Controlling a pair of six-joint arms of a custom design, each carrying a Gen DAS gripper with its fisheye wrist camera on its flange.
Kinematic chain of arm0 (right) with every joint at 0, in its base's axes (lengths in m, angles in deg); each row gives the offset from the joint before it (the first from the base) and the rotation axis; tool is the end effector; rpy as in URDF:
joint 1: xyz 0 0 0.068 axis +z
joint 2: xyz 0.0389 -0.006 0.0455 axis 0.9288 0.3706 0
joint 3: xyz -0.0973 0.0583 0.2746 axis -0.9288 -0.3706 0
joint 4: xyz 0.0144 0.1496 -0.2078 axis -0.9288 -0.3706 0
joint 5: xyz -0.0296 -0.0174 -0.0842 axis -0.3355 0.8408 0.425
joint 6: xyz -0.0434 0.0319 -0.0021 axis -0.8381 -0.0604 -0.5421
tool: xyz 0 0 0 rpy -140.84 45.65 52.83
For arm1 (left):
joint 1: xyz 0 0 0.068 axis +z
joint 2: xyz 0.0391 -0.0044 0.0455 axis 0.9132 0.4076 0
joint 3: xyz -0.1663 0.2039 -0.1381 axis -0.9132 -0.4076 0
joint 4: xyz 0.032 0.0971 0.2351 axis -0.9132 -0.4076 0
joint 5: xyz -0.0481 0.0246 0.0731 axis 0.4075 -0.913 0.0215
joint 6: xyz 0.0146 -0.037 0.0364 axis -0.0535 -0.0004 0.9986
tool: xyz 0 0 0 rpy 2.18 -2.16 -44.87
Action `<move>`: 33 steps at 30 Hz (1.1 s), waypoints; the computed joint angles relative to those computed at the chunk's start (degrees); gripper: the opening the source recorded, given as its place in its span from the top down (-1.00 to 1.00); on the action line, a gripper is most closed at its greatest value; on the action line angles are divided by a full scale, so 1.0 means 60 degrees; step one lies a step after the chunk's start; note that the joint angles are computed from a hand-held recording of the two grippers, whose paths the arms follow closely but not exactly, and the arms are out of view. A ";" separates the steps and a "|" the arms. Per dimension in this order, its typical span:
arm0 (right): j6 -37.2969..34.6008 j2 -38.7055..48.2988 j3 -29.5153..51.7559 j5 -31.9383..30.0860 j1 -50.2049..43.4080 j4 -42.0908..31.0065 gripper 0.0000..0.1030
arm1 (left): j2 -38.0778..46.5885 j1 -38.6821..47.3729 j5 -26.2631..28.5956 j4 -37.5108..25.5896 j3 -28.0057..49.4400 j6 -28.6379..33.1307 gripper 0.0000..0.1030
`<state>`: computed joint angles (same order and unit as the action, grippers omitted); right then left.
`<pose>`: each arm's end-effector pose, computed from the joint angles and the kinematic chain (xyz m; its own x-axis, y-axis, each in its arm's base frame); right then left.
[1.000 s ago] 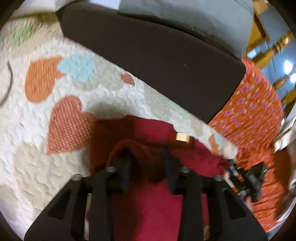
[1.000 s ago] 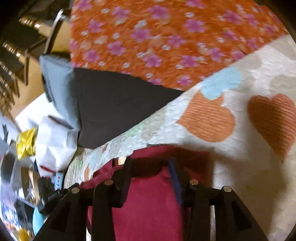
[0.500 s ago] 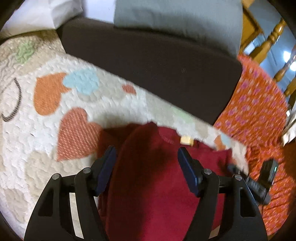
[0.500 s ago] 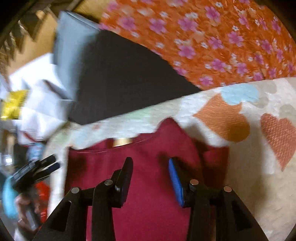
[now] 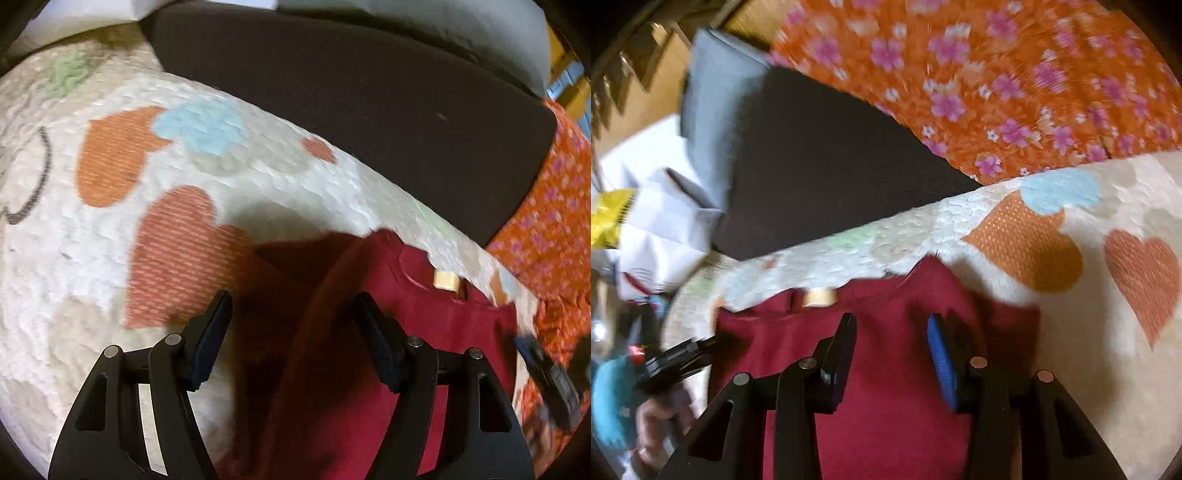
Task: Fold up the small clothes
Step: 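Open the left tool off the fold while the right tool grips the folded edge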
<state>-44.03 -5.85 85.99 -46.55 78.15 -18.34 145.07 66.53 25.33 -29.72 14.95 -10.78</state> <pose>0.1937 0.0297 0.1779 -0.5256 0.6170 -0.5856 0.3996 0.7868 0.4704 0.4162 -0.0125 0.1804 -0.8869 0.1488 -0.4374 0.3270 0.8709 -0.3668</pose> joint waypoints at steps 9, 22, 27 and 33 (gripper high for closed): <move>0.1193 0.0441 0.0356 0.1348 0.1412 -0.1526 0.25 | 0.0643 0.0343 0.0337 -0.0590 0.0720 -0.0721 -0.34; 0.0918 0.3104 0.3768 0.1677 0.4423 -0.1297 0.25 | -0.1639 0.2565 0.0899 -0.2436 -0.0628 0.1103 -0.34; 0.0325 0.5343 0.5745 0.0864 0.4195 -0.0802 0.25 | -0.2276 0.3187 0.0715 -0.2159 -0.2120 0.2118 -0.34; -0.0340 0.7370 0.7942 0.0626 0.3908 -0.1230 0.33 | -0.1947 0.2834 0.0304 -0.1287 -0.2515 0.2164 -0.34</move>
